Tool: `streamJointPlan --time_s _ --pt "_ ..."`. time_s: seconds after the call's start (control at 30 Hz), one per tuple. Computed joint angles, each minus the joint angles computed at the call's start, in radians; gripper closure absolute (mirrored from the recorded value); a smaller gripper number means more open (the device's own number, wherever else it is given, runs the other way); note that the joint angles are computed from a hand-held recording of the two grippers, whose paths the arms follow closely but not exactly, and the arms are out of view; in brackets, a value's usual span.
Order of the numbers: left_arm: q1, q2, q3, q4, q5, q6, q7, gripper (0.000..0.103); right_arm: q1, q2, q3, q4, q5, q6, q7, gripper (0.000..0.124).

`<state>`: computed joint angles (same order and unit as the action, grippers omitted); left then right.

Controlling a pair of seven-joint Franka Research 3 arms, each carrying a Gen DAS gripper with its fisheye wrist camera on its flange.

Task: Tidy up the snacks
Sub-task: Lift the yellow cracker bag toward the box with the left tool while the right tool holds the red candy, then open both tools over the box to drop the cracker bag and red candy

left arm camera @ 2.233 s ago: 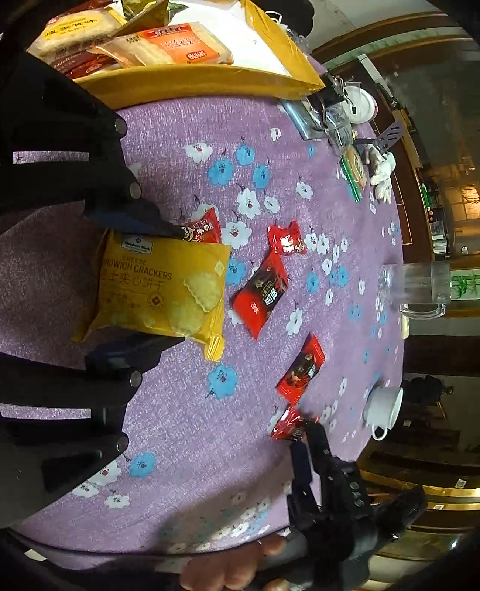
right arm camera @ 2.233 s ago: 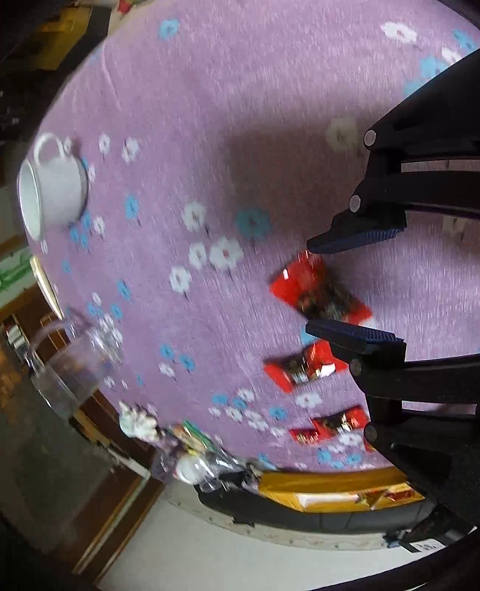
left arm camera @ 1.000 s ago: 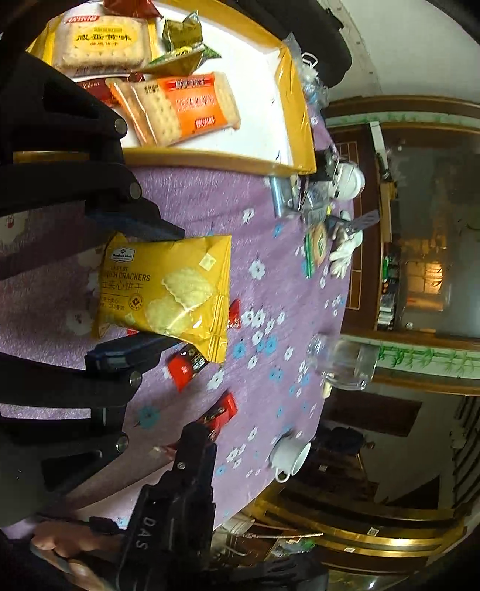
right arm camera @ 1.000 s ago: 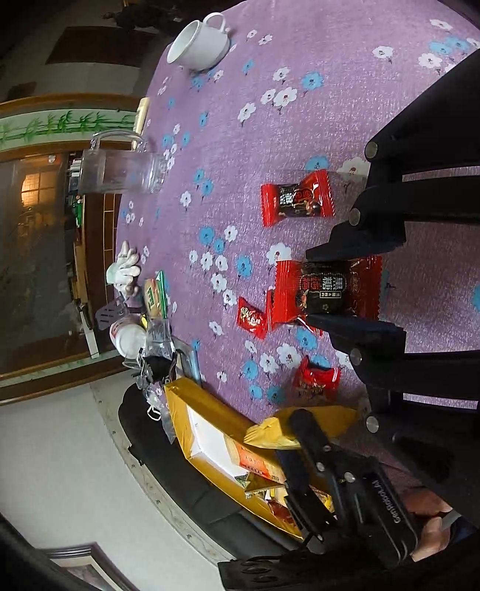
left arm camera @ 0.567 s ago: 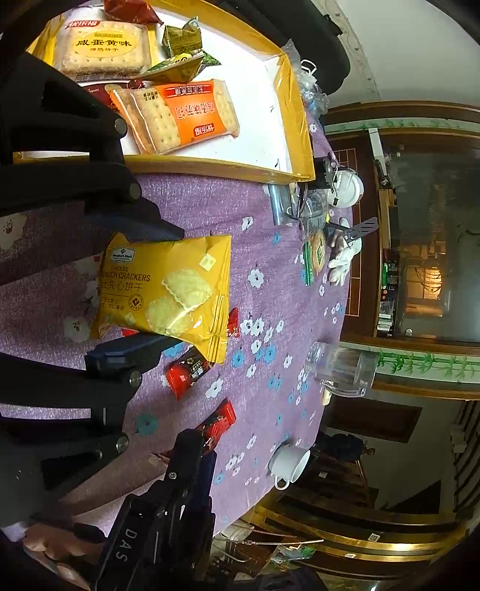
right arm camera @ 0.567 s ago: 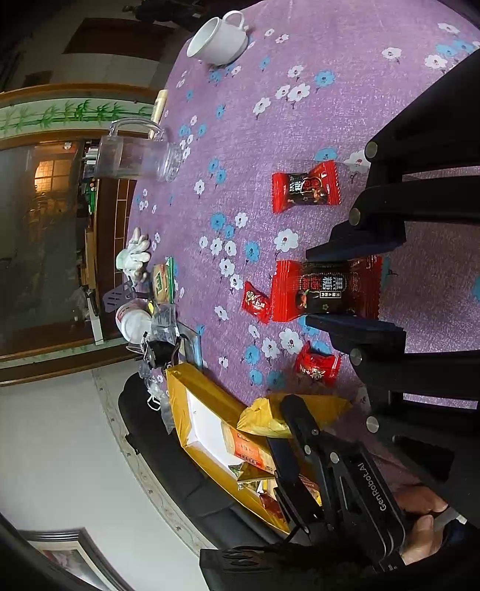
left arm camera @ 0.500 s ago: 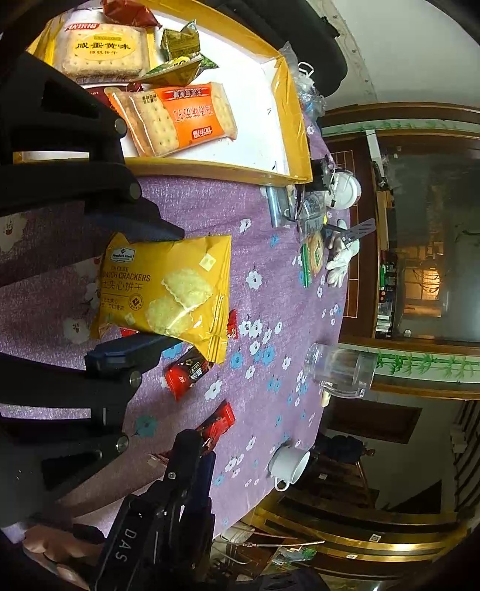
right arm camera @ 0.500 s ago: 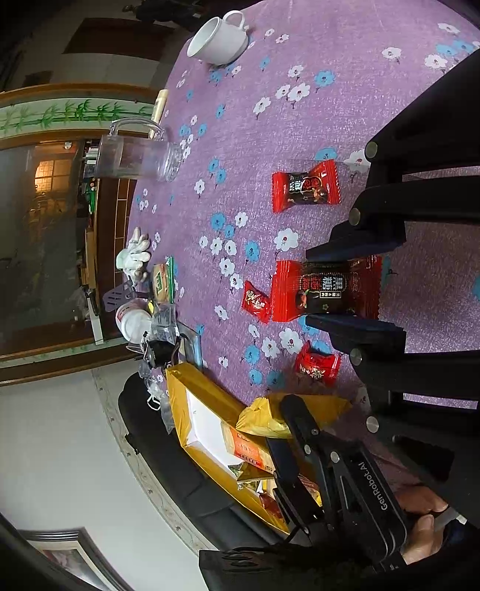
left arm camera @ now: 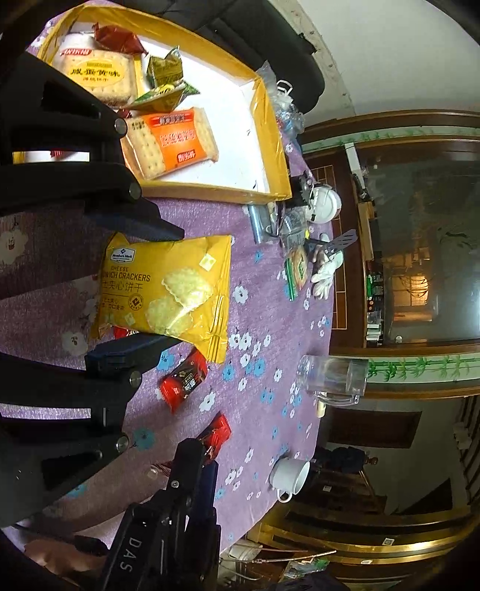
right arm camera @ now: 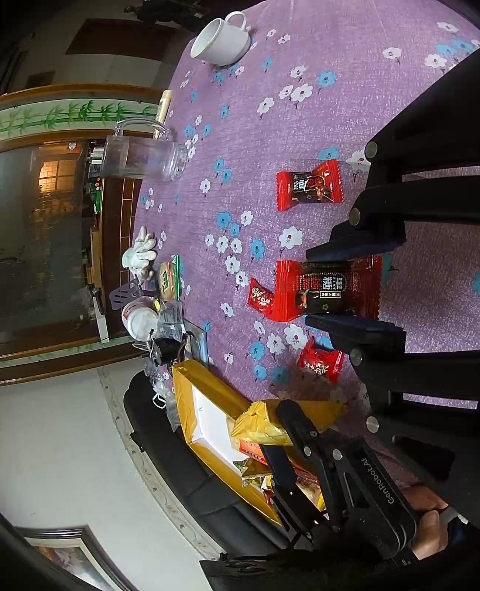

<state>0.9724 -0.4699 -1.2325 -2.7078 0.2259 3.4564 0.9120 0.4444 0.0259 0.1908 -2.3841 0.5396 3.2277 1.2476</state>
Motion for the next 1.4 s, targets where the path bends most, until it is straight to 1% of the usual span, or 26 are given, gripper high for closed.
streamJointPlan --time_s 0.13,0.2,0.3,0.37,0.47,0.6,0.67,0.73,0.77,0.87,0.97,1.03,1.1,1.23,1.33,1.4 --pt "-0.021 -0.017 0.018 -0.007 -0.001 -0.002 -0.002 0.058 -0.001 -0.003 0.01 0.0 0.037 0.007 -0.029 0.095" --pt "-0.03 -0.032 0.024 -0.011 -0.004 -0.003 -0.005 0.058 -0.008 -0.003 0.027 0.007 0.108 0.006 -0.091 0.095" --pt "-0.043 -0.047 0.037 -0.015 -0.003 -0.004 -0.012 0.058 0.0 -0.001 0.024 0.011 0.134 0.009 -0.113 0.095" --pt "-0.052 -0.053 0.047 -0.018 -0.002 -0.004 -0.015 0.058 -0.004 0.0 0.036 0.018 0.191 0.009 -0.165 0.095" --pt "-0.069 -0.061 0.066 -0.026 -0.003 -0.002 -0.016 0.058 0.005 0.0 0.027 0.015 0.184 0.015 -0.157 0.095" --pt "-0.096 -0.072 0.096 -0.038 -0.01 0.002 -0.015 0.058 0.0 -0.001 0.044 0.029 0.281 0.013 -0.235 0.095" --pt "-0.108 -0.075 0.111 -0.042 -0.015 0.004 -0.012 0.058 0.012 -0.002 0.031 0.024 0.252 0.017 -0.205 0.095" --pt "-0.123 -0.08 0.13 -0.051 -0.022 0.011 -0.008 0.058 0.012 -0.003 0.031 0.027 0.264 0.014 -0.21 0.095" --pt "-0.132 -0.081 0.141 -0.056 -0.026 0.013 -0.005 0.058 0.014 -0.002 0.029 0.028 0.263 0.01 -0.206 0.095" --pt "-0.156 -0.081 0.18 -0.069 -0.044 0.023 0.01 0.058 0.03 -0.009 -0.002 0.013 0.132 0.008 -0.075 0.095" --pt "-0.184 -0.075 0.229 -0.085 -0.069 0.032 0.028 0.058 0.025 -0.009 0.019 0.042 0.257 -0.023 -0.174 0.095" --pt "-0.199 -0.073 0.261 -0.098 -0.093 0.038 0.041 0.058 0.031 -0.008 0.02 0.057 0.295 -0.041 -0.203 0.096" --pt "-0.206 -0.062 0.291 -0.105 -0.117 0.039 0.057 0.058 0.039 -0.002 0.019 0.073 0.292 -0.063 -0.196 0.096" --pt "-0.224 -0.028 0.359 -0.121 -0.161 0.04 0.091 0.057 0.055 0.018 0.02 0.11 0.235 -0.105 -0.143 0.096" --pt "-0.226 -0.002 0.399 -0.132 -0.201 0.037 0.116 0.057 0.062 0.039 0.037 0.154 0.227 -0.142 -0.139 0.096" --pt "-0.245 0.025 0.45 -0.137 -0.218 0.029 0.133 0.057 0.073 0.06 0.046 0.192 0.205 -0.16 -0.122 0.096"
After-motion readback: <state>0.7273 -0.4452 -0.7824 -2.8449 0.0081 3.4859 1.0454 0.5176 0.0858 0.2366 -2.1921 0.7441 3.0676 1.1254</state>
